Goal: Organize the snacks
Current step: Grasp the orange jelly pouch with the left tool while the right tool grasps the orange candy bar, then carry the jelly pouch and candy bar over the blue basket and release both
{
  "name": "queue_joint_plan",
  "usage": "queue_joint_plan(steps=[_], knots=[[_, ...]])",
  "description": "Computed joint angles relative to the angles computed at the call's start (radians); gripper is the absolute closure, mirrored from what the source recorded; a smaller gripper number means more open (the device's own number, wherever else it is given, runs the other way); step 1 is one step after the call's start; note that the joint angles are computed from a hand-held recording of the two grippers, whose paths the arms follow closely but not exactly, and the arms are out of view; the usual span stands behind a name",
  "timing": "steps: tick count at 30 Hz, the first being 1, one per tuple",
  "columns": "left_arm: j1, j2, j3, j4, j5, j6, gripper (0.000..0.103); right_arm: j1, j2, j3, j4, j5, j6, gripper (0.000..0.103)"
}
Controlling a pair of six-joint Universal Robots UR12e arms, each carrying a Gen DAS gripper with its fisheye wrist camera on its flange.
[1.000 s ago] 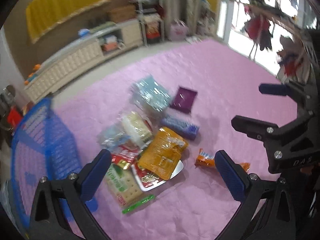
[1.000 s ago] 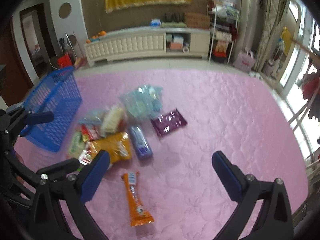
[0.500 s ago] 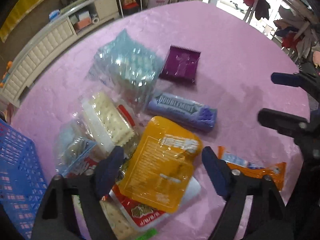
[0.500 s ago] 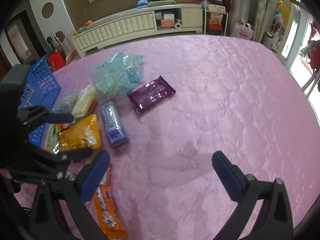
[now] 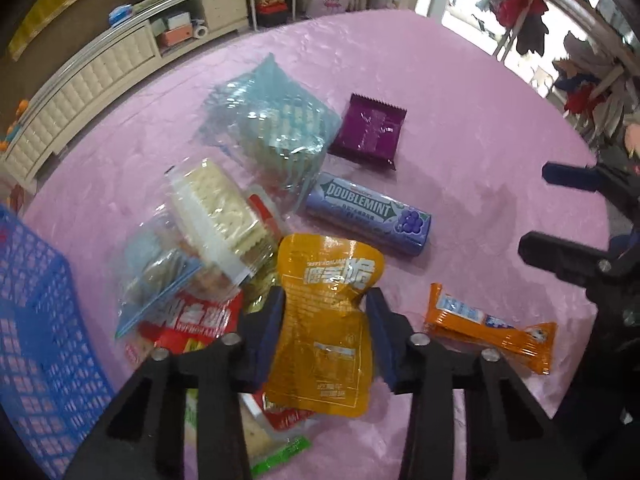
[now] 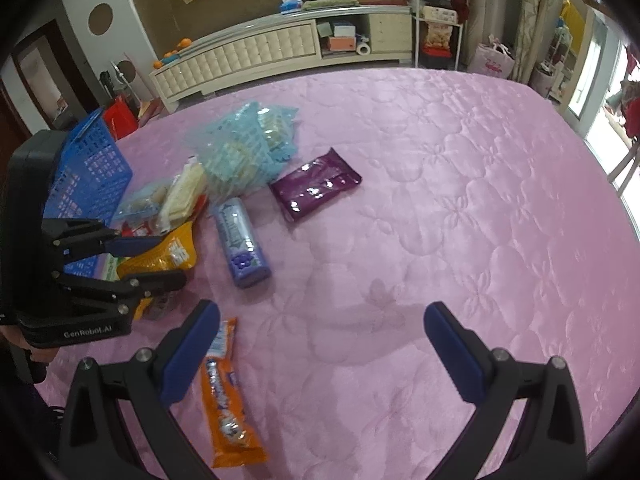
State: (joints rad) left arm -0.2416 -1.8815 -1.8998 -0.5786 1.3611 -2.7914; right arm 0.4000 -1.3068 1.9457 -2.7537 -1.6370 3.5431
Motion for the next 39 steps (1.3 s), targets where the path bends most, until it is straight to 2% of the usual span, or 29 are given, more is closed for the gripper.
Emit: queue_joint_plan(steps=[6,13,17,21,25,27,28,31,39], knots=[[0.034,0.059,-0.070,0.055,-0.040,-0.060,0.075,0.007,-0.001,-0.012,-0.005,0.072,-0.025,0.000],[0.061,0.124,-0.158,0.113,-0.062,-0.096,0.079,0.042,0.015,-0.037,0.026,0.070,-0.093,0.002],[0.064,0.145,-0.193,0.137,-0.076,-0.116,0.079,0.064,0.024,-0.043,0.049,0.026,-0.124,0.016],[0.069,0.152,-0.211,0.151,-0.089,-0.136,0.079,0.062,0.035,-0.043,0.084,0.064,-0.135,0.021],[0.075,0.164,-0.229,0.165,-0.093,-0.154,0.079,0.072,0.044,-0.051,0.118,0.065,-0.165,0.045],[0.080,0.173,-0.240,0.179,-0.097,-0.161,0.079,0.073,0.047,-0.055,0.137,0.075,-0.171,0.048],[0.082,0.177,-0.245,0.185,-0.098,-0.165,0.079,0.075,0.050,-0.058,0.147,0.074,-0.174,0.052],[0.091,0.194,-0.261,0.204,-0.098,-0.177,0.079,0.081,0.051,-0.058,0.163,0.073,-0.174,0.079],[0.126,0.262,-0.318,0.271,-0.122,-0.193,0.079,0.106,0.014,-0.051,0.093,0.063,-0.164,0.081]])
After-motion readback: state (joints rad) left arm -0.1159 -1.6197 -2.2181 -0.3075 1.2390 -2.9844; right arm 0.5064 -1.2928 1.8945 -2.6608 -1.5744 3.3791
